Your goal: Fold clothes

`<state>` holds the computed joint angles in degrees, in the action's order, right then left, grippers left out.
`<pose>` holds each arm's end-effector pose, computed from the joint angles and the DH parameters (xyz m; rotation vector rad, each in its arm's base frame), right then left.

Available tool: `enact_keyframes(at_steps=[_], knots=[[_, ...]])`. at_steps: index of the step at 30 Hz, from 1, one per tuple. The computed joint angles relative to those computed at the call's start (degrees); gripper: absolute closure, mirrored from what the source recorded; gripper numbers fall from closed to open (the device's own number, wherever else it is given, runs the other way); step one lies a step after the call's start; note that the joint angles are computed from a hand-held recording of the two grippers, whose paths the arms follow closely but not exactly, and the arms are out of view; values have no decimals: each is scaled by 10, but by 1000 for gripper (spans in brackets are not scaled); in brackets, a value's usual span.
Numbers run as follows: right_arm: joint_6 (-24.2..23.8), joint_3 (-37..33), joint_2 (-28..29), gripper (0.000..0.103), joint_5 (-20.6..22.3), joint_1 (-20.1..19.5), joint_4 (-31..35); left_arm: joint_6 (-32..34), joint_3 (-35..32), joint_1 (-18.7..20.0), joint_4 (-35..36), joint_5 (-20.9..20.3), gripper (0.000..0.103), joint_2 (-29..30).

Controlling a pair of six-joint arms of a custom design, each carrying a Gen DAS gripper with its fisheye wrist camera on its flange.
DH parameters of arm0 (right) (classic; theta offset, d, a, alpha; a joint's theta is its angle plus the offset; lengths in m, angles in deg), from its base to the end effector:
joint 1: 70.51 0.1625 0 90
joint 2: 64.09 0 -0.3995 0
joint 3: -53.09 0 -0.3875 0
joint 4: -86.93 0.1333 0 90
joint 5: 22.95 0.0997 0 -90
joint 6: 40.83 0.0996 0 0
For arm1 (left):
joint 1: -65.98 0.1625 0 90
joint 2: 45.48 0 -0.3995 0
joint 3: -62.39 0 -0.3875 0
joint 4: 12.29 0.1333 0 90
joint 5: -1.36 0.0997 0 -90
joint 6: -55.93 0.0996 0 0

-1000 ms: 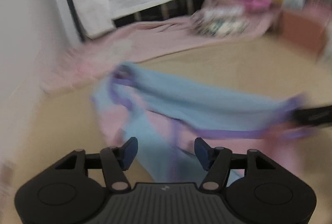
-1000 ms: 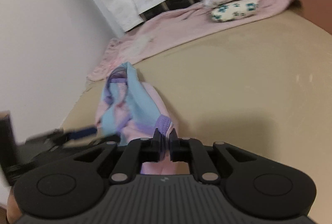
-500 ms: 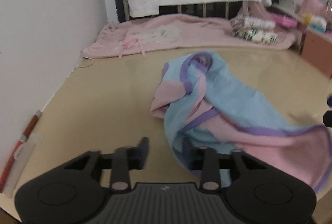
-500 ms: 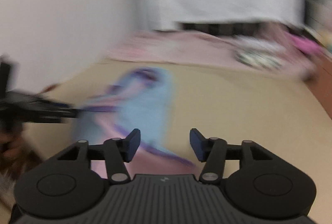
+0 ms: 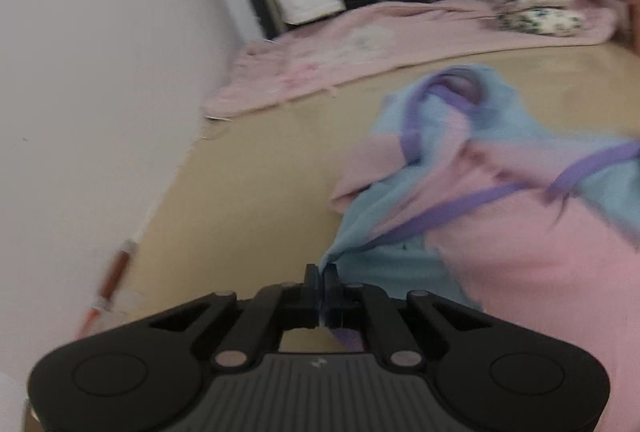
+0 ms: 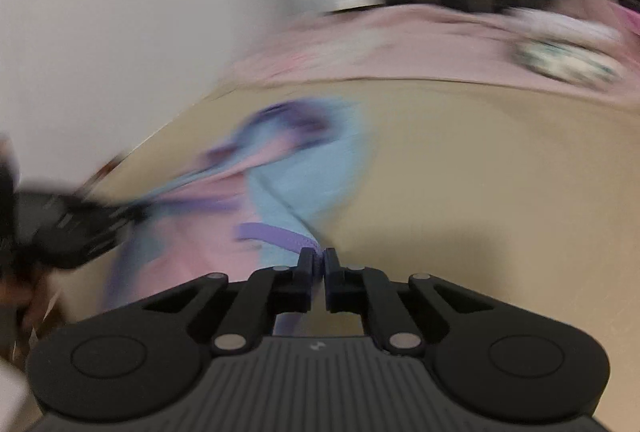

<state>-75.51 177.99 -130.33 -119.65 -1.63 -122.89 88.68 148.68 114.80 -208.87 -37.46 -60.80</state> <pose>-0.0657 -0.5077 0.2368 0.1927 -2.2952 1.1391 -0.2555 -0.6123 -0.0910 1.0442 1.9458 -0.7759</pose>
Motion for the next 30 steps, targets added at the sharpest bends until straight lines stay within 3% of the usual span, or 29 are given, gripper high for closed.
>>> enact_keyframes(at_steps=[2, 3, 5, 6, 7, 8, 9, 11, 13, 14, 15, 16, 17, 18, 19, 23, 26, 30], knots=[[63, 4, -2, 98, -25, -8, -38, -23, -5, -2, -3, 12, 93, 0], [70, 6, 7, 97, -52, -5, -68, -47, 11, -2, 16, -4, 88, -17], [56, 31, 8, 94, -58, -7, -116, -81, 46, 3, 31, -51, 75, -48], [47, 48, 3, 80, -42, -13, -135, -97, 60, 5, 38, -69, 57, -60], [33, 66, -4, 53, -18, -21, -149, -112, 73, 8, 45, -87, 48, -72], [11, 79, -9, 42, -2, -25, -156, -125, 83, 10, 53, -103, 49, -81], [-10, 91, -14, 36, 13, -29, -163, -130, 82, 12, 68, -108, 48, -82], [-50, 74, 0, 37, -6, -15, -171, -123, 80, 10, 56, -94, 47, -72], [-70, 35, 18, 37, -40, -4, -160, -110, 71, 5, 31, -66, 47, -57], [-76, 10, 28, 38, -54, 1, -145, -111, 68, 8, 33, -77, 47, -57], [-78, -8, 30, 47, -61, -1, -116, -111, 65, 12, 35, -89, 53, -57], [-71, -25, 29, 68, -70, -2, -72, -116, 62, 16, 43, -103, 70, -59], [-65, -36, 31, 76, -70, -5, -47, -139, 59, 25, 74, -130, 81, -71], [-60, -34, 30, 90, -65, -6, -46, -159, 55, 33, 102, -154, 99, -81], [-56, -32, 30, 101, -60, -7, -48, -170, 50, 36, 116, -158, 99, -84], [-34, 16, -5, 101, -11, -10, -91, -179, 63, 31, 81, -155, 101, -98], [-20, 69, -51, 101, 32, 4, -156, -210, 112, 21, 61, -227, 102, -165], [-41, 145, -195, 102, 157, 41, -147, -186, 155, -16, -22, -302, 103, -242]])
